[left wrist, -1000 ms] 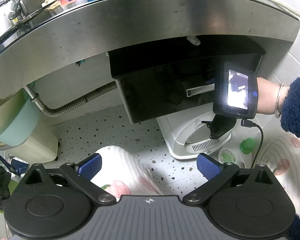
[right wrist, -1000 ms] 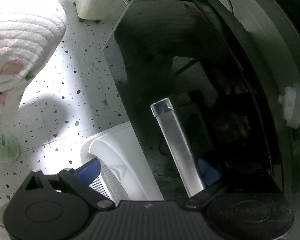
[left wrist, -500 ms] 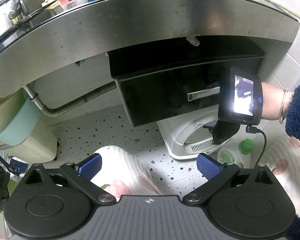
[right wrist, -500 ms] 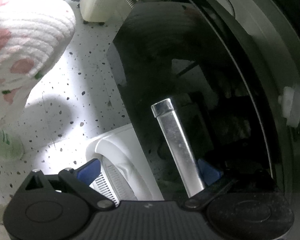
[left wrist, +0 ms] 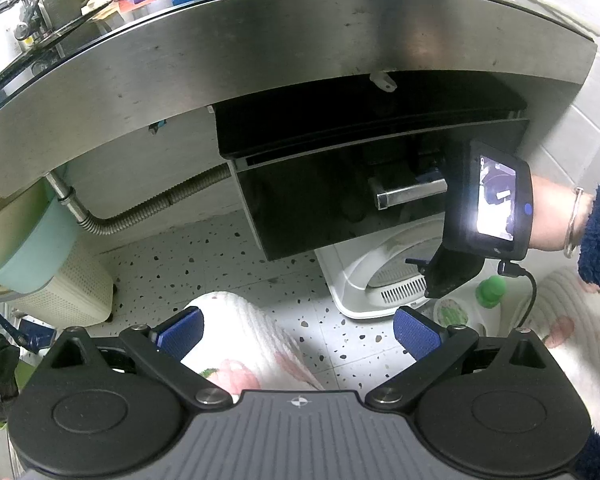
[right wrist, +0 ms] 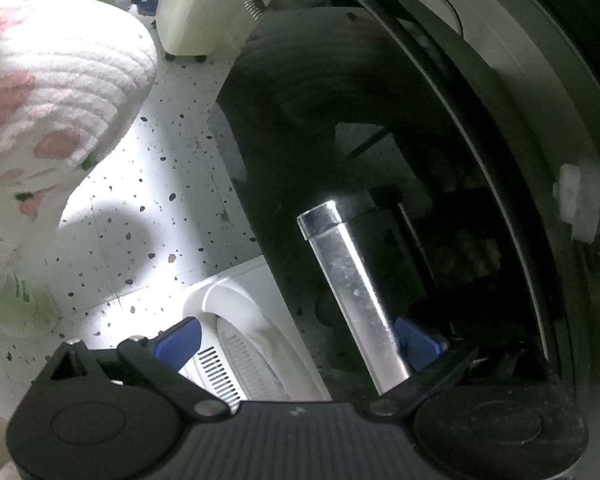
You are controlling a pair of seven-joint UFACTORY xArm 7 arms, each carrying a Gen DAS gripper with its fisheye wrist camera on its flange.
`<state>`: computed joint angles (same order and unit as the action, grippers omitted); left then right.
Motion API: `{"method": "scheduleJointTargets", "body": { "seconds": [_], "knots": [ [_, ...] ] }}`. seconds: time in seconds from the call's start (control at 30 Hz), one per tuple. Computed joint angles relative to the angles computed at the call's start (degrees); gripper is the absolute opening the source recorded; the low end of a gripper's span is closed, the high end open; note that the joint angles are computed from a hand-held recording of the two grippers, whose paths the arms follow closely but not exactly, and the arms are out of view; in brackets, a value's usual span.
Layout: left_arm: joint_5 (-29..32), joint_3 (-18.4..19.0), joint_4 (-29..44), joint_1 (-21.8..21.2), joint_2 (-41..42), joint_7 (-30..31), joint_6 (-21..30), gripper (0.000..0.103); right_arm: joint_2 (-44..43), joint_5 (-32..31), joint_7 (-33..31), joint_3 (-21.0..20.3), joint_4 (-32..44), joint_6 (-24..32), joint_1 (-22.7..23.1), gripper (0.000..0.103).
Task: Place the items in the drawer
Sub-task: 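Pull the drawer outward by its handle with the right tool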
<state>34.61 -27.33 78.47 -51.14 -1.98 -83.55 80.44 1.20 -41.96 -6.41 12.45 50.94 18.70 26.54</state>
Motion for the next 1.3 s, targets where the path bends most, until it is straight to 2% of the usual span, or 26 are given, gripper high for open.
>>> {"method": "scheduleJointTargets", "body": {
  "seconds": [0.1,0.3,0.37,0.53,0.77,1.1,1.3],
  "knots": [
    [0.0,0.0,0.0,0.0,0.0,-0.2,0.0,0.102,-0.1,-1.5,0.6,0.0,-0.2,0.1,0.1,0.103],
    [-0.1,-0.1,-0.1,0.0,-0.1,-0.3,-0.1,0.102,-0.7,0.4,-1.9,0.3,-0.5,1.1,0.1,0.103],
    [0.0,-0.1,0.0,0.0,-0.2,-0.4,-0.1,0.102,-1.8,2.7,-3.7,0.4,-1.8,0.3,0.0,0.103],
    [0.1,-0.2,0.1,-0.1,-0.1,-0.7,-0.3,0.102,-5.2,0.9,-2.5,2.3,-6.0,-0.4,-0.9,0.103],
    [1.1,-0.3,0.9,-0.6,0.6,-0.1,0.0,0.102,-10.8,14.5,-13.1,2.6,-10.8,1.1,1.0,0.103],
    [1.3,0.0,1.2,-1.2,0.9,0.3,0.1,0.102,-14.5,23.7,-15.0,3.6,-14.1,1.3,1.6,0.103],
    [1.0,0.1,0.9,-1.1,0.6,0.4,-0.1,0.102,-16.1,31.4,-15.3,3.1,-13.4,5.6,3.3,0.103]
  ]
}}
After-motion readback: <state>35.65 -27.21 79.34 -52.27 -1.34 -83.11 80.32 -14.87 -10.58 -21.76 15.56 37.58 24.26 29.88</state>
